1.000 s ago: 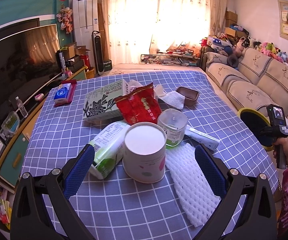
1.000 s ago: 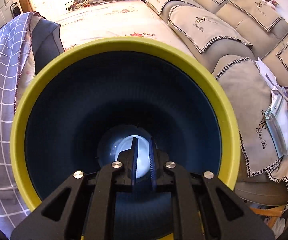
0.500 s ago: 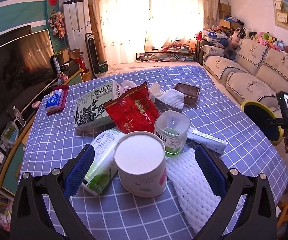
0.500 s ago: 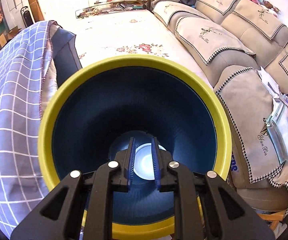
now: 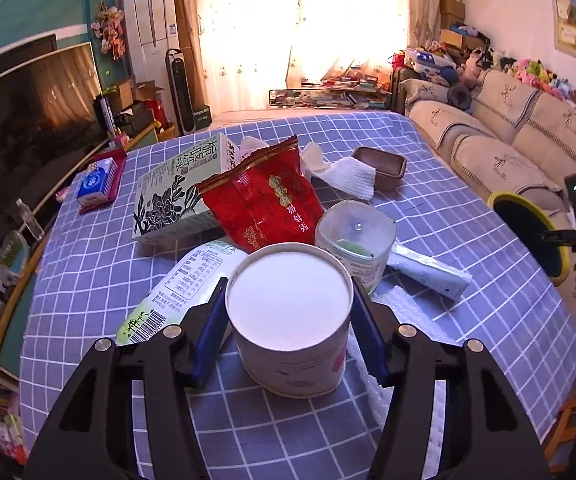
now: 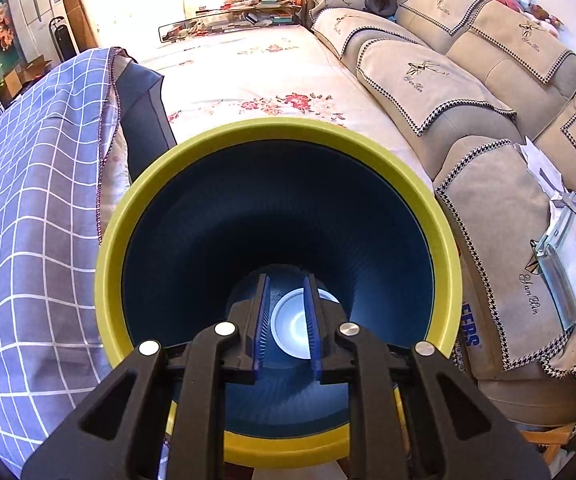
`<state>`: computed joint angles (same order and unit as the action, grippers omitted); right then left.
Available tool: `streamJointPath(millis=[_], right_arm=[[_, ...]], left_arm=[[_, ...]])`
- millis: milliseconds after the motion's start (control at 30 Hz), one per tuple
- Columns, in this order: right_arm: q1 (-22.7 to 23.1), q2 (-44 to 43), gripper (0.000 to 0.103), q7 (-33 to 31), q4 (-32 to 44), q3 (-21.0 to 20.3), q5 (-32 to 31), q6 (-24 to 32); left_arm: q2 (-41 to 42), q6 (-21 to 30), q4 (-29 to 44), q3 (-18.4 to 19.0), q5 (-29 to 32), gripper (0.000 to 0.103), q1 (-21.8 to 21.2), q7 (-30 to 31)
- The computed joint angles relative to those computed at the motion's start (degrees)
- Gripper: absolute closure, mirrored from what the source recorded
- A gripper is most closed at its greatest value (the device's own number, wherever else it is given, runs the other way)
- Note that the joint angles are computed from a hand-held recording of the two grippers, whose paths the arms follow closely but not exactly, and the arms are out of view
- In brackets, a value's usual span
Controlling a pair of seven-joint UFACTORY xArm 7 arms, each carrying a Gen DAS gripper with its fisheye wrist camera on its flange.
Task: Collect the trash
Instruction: 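Grasp the white paper cup with the left gripper, then carry the paper cup over the yellow bin and release it with the left gripper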
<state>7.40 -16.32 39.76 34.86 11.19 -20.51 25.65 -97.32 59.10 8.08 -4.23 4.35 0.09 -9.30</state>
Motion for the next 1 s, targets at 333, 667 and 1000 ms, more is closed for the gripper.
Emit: streamJointPath(millis=[333, 667, 1000], right_arm=[[0.48, -6.34, 0.087, -1.97, -2.91, -0.18, 3.04, -2.19], [-0.75, -18.74, 0.087, -5.03, -8.87, -0.32, 7.10, -2.42], [-4.10, -33.73, 0.083, -10.27, -16.23, -3.91, 11.20, 0.46]], left_arm=[[-1.44, 1.67, 6.04, -0.80, 1.45, 0.046, 0.91, 0.87], [14.30, -9.55, 14.28, -6.17, -4.92, 0.046, -7.71, 0.36], [51.34, -31.41, 26.83, -15.44, -6.16, 0.045, -18.16, -4.00]])
